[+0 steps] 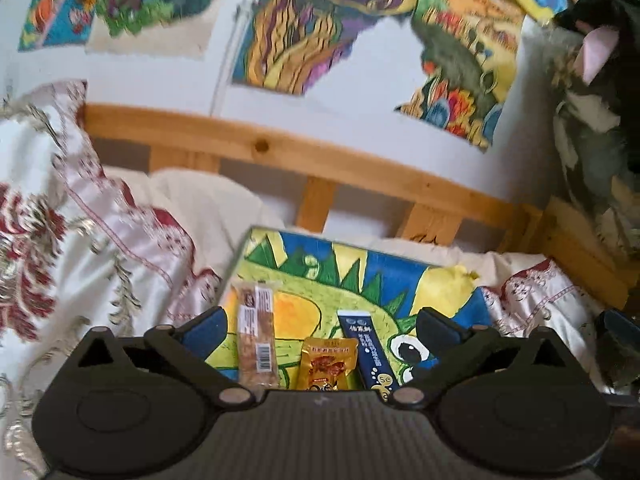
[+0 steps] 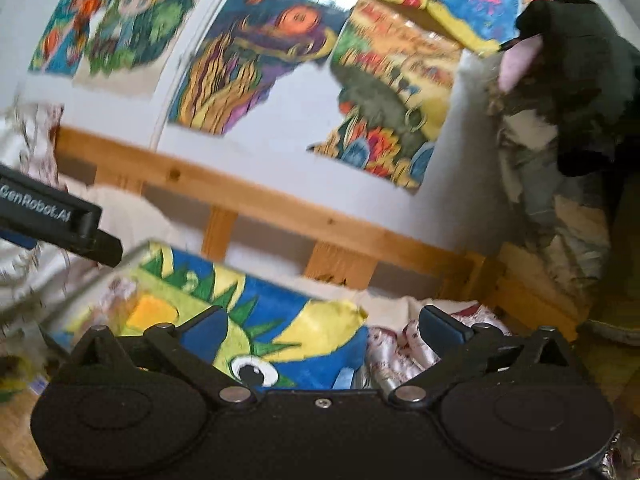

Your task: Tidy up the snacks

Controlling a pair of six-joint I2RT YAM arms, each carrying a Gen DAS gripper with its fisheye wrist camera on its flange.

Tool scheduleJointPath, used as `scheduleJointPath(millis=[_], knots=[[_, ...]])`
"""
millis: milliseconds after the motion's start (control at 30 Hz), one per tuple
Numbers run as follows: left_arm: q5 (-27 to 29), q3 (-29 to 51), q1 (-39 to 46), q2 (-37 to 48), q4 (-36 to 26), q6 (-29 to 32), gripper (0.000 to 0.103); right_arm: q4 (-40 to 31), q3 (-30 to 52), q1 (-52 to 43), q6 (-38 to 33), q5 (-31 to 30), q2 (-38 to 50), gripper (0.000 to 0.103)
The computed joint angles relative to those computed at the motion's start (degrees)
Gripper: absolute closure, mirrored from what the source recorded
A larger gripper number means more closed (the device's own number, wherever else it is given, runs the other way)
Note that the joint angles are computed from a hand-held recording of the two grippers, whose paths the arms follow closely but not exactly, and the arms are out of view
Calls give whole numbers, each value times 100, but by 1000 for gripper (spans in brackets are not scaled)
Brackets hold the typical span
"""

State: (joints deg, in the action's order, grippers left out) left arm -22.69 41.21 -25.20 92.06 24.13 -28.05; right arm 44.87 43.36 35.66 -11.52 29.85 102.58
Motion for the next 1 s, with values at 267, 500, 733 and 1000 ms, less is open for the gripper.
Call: scheduleJointPath(millis=[267, 500, 733, 1000], knots=[[-919, -779, -688, -1155, -357, 113, 1, 204, -894, 157, 338, 52, -1063, 1], [-1696, -1350, -1312, -2261, -1065, -281, 1, -229, -1528, 570, 840, 317, -2045, 1], [-2531, -1570, -2068, -3115, -2459, -1002, 1, -971, -2064, 1118, 1290, 722, -3067, 1], [-2518, -1543, -2602, -3826, -4587, -2565, 1, -2083, -2293, 1854, 2011, 1050, -3835, 1]])
